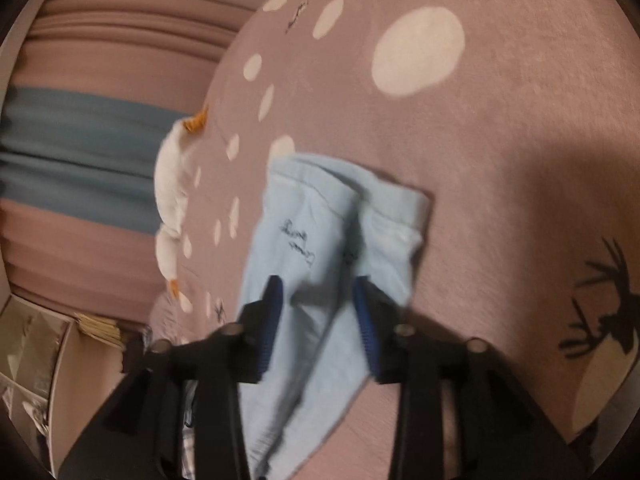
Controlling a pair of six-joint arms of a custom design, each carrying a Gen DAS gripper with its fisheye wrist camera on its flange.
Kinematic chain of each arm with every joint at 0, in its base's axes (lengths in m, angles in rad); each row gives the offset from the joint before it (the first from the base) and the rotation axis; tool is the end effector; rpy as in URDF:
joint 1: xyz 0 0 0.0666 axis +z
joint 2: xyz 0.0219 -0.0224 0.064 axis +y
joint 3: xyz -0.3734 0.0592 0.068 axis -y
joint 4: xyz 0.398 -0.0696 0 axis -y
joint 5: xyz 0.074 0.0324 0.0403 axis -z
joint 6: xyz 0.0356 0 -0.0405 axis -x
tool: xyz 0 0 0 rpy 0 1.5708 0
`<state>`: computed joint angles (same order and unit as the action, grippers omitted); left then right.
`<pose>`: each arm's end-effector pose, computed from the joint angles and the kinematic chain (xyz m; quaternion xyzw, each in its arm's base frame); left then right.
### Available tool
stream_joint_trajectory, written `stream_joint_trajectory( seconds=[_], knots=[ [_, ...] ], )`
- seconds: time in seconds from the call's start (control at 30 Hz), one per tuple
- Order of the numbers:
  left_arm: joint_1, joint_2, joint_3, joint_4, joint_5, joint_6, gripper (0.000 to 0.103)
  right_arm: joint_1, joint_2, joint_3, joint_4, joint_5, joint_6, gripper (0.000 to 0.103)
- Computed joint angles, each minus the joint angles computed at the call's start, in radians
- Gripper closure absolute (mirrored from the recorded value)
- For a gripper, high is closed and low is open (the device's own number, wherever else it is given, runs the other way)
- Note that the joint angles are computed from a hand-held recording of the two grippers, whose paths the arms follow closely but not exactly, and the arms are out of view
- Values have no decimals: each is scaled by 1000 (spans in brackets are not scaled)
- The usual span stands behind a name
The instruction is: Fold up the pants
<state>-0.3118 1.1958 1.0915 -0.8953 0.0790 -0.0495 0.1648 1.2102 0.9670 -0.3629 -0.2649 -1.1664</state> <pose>0.3828 -0.1268 0.3693 0.1832 0.9411 -0.0744 0.2741 0.4217 0.0792 0.3462 0.3679 0.7997 0.3760 0.2894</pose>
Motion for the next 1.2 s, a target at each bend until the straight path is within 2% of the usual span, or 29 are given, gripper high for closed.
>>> stream_joint_trajectory(
  seconds=[0.1, 0.17, 0.2, 0.27, 0.3, 0.43, 0.5, 0.53, 0.7, 0.77, 0.83, 0.9, 0.97, 1.0, 1.03, 1.07, 1.1, 1.13, 1.17, 1.2],
  knots=[
    [-5, -3, -1, -2, -13, 3, 93, -2, 10, 17, 1, -1, -49, 61],
    [-8, 3, 0, -2, -26, -3, 93, -14, 30, 47, -50, -10, 3, 66],
    [-10, 8, 2, -2, -31, -8, 93, -14, 46, 69, -79, -4, 26, 72],
    [-13, 12, 3, -1, -42, -19, 93, -9, 77, 106, -116, 21, 68, 93],
    [-12, 10, 4, -2, -38, -21, 93, -4, 92, 134, -163, 52, 103, 99],
    [-3, -16, -8, 3, 0, -27, 95, -3, 63, 138, -172, 99, 182, 99],
    [-7, -19, -11, 5, -4, -37, 95, -6, 32, 142, -191, 141, 207, 99],
    [-9, -17, -12, 3, -6, -40, 95, -12, 22, 130, -188, 142, 212, 99],
    [-16, -9, -12, 5, -21, -44, 95, -46, 61, 122, -274, 82, 215, 99],
    [-13, -18, -17, 4, -10, -47, 95, -42, 57, 121, -269, 100, 218, 99],
    [-3, -23, -20, -5, 12, -51, 95, -34, 65, 140, -305, 124, 241, 100],
    [4, -29, -18, -24, 25, -42, 95, -32, 72, 163, -344, 144, 233, 97],
    [21, -46, -11, -55, 52, -24, 94, -26, 67, 181, -381, 197, 229, 88],
    [32, -58, -10, -65, 73, -15, 94, -14, 60, 200, -415, 277, 239, 71],
    [48, -68, -6, -76, 101, -2, 93, 5, 56, 218, -451, 366, 252, 48],
    [70, -82, -3, -84, 137, 14, 89, 24, 50, 233, -486, 463, 266, 43],
    [87, -91, -1, -83, 163, 28, 85, 38, 36, 230, -483, 520, 283, 43],
    [106, -100, 2, -75, 184, 47, 73, 50, 23, 227, -466, 536, 327, 48],
    [118, -105, 2, -62, 189, 61, 58, 64, 20, 232, -459, 525, 382, 50],
    [128, -107, 1, -40, 184, 78, 51, 83, 27, 244, -455, 507, 435, 58]
  ],
)
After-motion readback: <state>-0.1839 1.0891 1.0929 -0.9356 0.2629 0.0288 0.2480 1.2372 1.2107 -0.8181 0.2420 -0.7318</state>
